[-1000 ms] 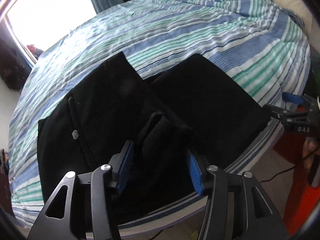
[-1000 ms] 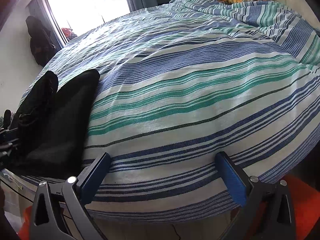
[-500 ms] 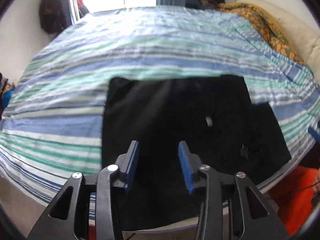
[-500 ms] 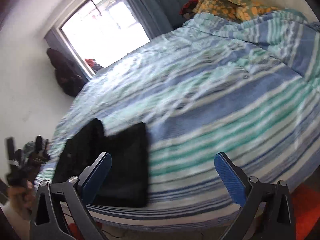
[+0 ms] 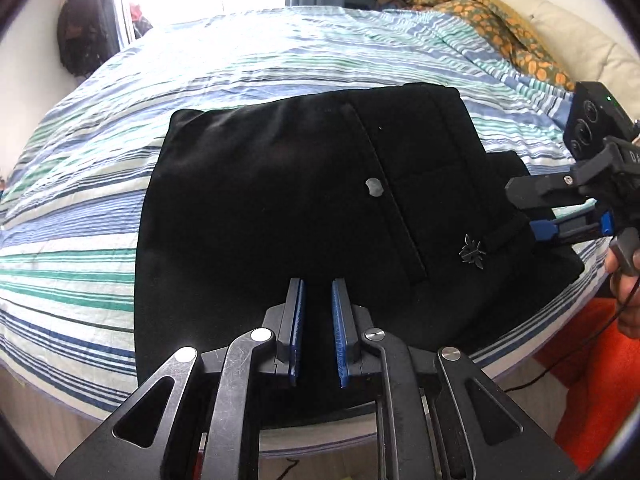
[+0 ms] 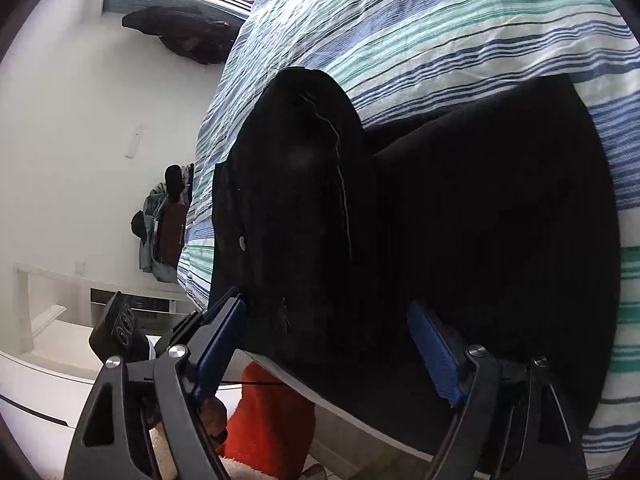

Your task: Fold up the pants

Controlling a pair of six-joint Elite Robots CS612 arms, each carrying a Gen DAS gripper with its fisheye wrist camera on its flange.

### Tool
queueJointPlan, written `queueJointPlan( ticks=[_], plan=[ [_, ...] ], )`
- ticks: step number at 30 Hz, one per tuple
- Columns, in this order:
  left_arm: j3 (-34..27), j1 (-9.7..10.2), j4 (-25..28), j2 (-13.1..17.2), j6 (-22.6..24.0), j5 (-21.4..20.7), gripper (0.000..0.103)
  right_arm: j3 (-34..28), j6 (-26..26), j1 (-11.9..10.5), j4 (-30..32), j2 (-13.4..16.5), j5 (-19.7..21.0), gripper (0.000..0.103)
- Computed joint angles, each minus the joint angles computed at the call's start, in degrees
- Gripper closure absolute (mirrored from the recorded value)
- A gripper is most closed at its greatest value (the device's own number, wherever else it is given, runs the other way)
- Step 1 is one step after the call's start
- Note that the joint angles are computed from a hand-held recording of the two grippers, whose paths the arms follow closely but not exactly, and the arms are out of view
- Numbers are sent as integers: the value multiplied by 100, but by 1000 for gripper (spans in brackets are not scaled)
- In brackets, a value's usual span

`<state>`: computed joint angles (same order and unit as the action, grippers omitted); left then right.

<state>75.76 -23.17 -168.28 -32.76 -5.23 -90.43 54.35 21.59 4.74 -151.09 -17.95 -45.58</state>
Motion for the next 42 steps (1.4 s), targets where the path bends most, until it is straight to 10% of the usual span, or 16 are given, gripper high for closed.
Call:
queueJointPlan(
  ticks=[3,5,10,14,35,42],
  plan=[
    [13,-5,-61,16,21,29,91,-221,-399,96,445,38,-337,31],
    [18,-8,-60,11,31,47,91,-243,-700,175,654,-26,-839,66],
    [-3,-68,118,-57,127,395,75,-54,-1065,281,389,-210,-1243,75],
    [18,7,73,-218,-80,157,42,228,-1150,301,-171,-395,-1115,77],
    [226,9,-491,-539,-367,-144,33,1700,719,-219,-2185,-923,-335,82],
    [90,-158,51,-389,79,150,33,1739,734,-218,-1497,-841,-886,74]
  ],
)
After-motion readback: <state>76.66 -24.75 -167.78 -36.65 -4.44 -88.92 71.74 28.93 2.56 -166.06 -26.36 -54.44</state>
